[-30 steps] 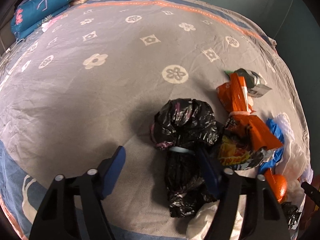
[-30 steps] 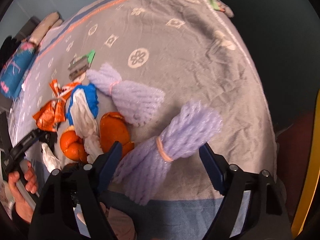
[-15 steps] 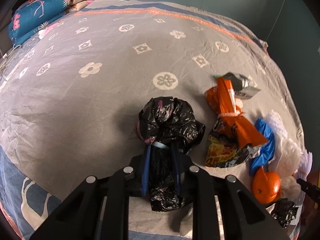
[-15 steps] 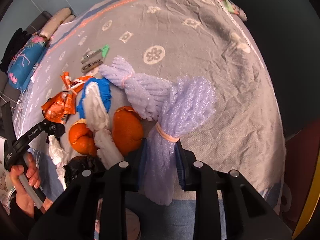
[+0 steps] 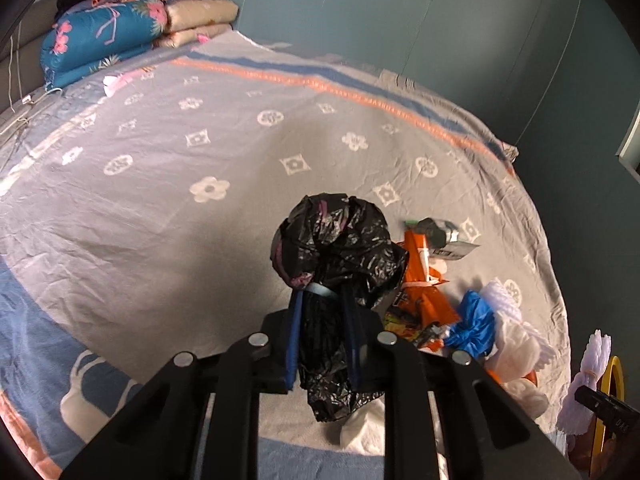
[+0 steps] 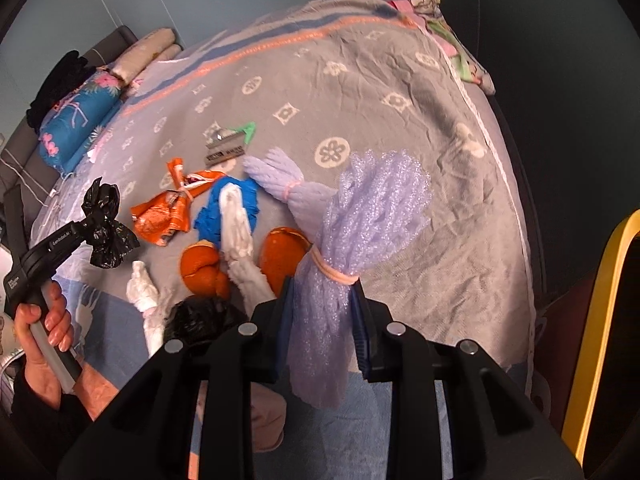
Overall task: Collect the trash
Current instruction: 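Carry the black bag with the left tool while the right tool carries the mesh net to the bin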
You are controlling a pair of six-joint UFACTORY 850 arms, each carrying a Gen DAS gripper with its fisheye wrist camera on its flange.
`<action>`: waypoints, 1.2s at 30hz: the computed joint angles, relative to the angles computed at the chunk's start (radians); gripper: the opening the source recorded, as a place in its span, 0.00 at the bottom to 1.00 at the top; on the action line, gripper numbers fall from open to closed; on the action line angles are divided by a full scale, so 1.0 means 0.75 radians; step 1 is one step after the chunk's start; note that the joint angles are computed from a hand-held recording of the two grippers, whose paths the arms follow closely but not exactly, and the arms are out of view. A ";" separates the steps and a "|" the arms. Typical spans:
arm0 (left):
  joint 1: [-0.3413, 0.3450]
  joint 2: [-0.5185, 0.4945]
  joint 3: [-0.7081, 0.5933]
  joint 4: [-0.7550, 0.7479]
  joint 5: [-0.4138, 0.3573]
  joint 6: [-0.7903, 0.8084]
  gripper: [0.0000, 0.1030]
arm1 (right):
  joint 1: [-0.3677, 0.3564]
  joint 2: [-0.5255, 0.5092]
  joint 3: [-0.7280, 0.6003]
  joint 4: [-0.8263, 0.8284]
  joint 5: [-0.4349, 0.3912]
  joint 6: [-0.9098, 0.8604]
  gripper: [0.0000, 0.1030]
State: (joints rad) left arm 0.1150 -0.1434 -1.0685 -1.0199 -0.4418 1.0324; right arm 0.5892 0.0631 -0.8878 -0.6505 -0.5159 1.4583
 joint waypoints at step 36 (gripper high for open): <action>-0.465 0.627 0.243 -0.067 -0.104 0.078 0.17 | 0.418 0.678 0.088 -0.285 -0.765 0.137 0.25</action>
